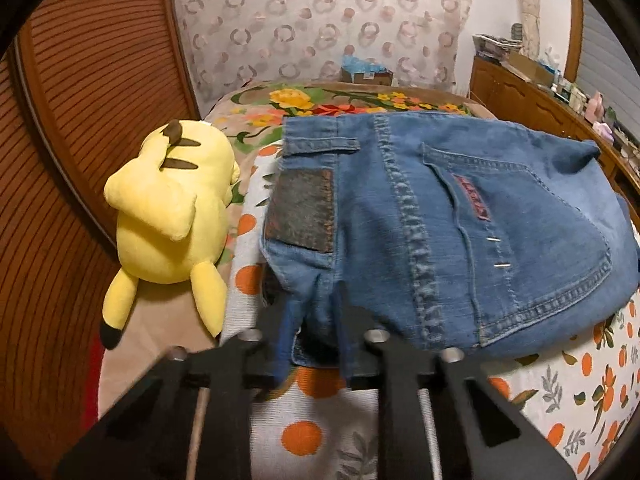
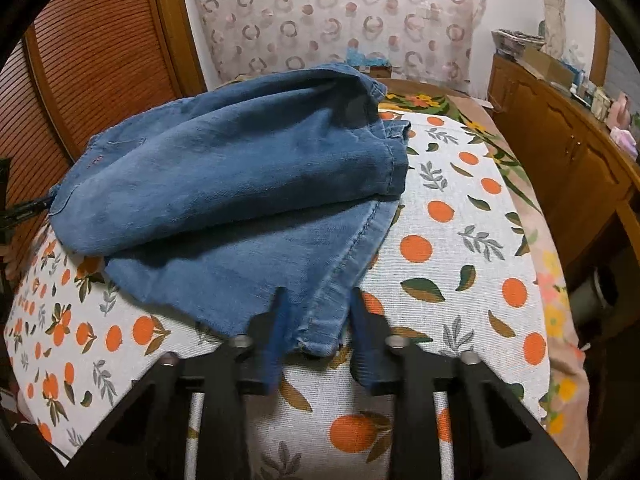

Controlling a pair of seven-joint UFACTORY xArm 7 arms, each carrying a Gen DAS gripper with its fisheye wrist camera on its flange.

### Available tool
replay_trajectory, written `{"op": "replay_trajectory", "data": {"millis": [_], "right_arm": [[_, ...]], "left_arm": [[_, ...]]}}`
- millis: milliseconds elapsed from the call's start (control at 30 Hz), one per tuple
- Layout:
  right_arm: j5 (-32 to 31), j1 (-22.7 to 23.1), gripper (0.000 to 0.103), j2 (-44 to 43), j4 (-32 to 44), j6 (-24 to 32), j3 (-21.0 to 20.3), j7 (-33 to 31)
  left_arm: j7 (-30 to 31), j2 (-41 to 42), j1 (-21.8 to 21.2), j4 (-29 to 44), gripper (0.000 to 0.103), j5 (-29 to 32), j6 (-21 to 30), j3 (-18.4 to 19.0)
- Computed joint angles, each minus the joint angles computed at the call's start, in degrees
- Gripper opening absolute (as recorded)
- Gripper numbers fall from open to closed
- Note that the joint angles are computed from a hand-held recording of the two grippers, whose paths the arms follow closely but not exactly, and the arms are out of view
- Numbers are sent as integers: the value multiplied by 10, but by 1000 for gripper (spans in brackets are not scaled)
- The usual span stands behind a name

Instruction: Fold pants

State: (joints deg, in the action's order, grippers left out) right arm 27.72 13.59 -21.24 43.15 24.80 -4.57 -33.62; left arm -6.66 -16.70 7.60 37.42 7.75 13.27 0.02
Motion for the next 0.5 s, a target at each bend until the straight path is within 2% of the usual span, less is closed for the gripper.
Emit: {"op": "replay_trajectory", "data": {"millis": [100, 167, 333, 500], "right_arm": [[39, 18, 14, 2, 2, 0, -18, -33], [61, 24, 14, 0, -1, -15, -24, -53], [81, 30, 13, -24, -12, -63, -31, -75], [54, 28, 13, -54, -17, -92, -36, -67]], "left_arm": [[-44, -6, 33, 1, 10, 52, -2, -36], [-68, -18, 45, -4, 10, 76, -11, -47], [-70, -72, 34, -20, 9, 67, -22, -36], [-72, -135, 42, -36, 9, 67, -19, -51]]}}
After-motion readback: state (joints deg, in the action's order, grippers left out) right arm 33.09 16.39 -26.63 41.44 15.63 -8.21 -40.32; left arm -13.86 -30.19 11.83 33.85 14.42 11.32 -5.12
